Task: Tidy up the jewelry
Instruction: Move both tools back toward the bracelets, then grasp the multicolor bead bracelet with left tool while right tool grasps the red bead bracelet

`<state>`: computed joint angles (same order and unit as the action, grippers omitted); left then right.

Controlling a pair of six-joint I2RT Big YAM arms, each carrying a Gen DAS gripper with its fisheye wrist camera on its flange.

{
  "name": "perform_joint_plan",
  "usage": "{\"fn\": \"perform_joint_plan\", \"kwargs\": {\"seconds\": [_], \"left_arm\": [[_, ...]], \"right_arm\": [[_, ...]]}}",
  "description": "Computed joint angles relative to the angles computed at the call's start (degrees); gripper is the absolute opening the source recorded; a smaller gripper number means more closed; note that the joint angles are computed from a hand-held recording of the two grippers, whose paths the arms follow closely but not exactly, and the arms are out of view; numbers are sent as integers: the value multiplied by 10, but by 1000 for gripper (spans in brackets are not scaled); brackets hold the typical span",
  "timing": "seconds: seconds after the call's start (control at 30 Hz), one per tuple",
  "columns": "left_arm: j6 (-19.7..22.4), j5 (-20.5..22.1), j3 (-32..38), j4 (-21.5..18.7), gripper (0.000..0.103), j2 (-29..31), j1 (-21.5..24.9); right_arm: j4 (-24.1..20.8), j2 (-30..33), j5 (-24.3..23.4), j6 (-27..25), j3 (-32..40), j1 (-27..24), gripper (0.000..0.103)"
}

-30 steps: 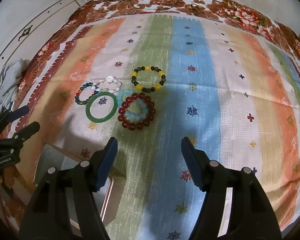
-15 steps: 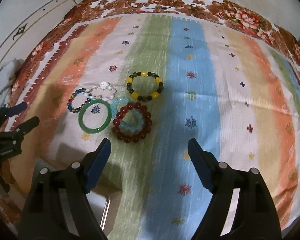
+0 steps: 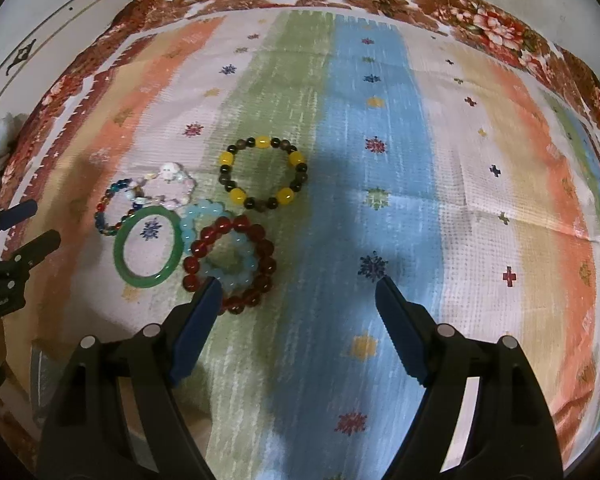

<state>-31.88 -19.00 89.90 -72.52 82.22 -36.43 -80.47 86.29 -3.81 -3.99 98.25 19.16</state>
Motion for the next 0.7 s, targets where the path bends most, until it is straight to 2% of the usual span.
{"fn": "perform_joint_plan", "kwargs": {"seconds": [0.27,0.7], "left_arm": [[7,12,0,7,79,18,20],[15,40,-8,23,79,34,42]], "right_arm": [[-7,27,3,8,12,-3,78],[-7,62,35,17,28,8,75]]}}
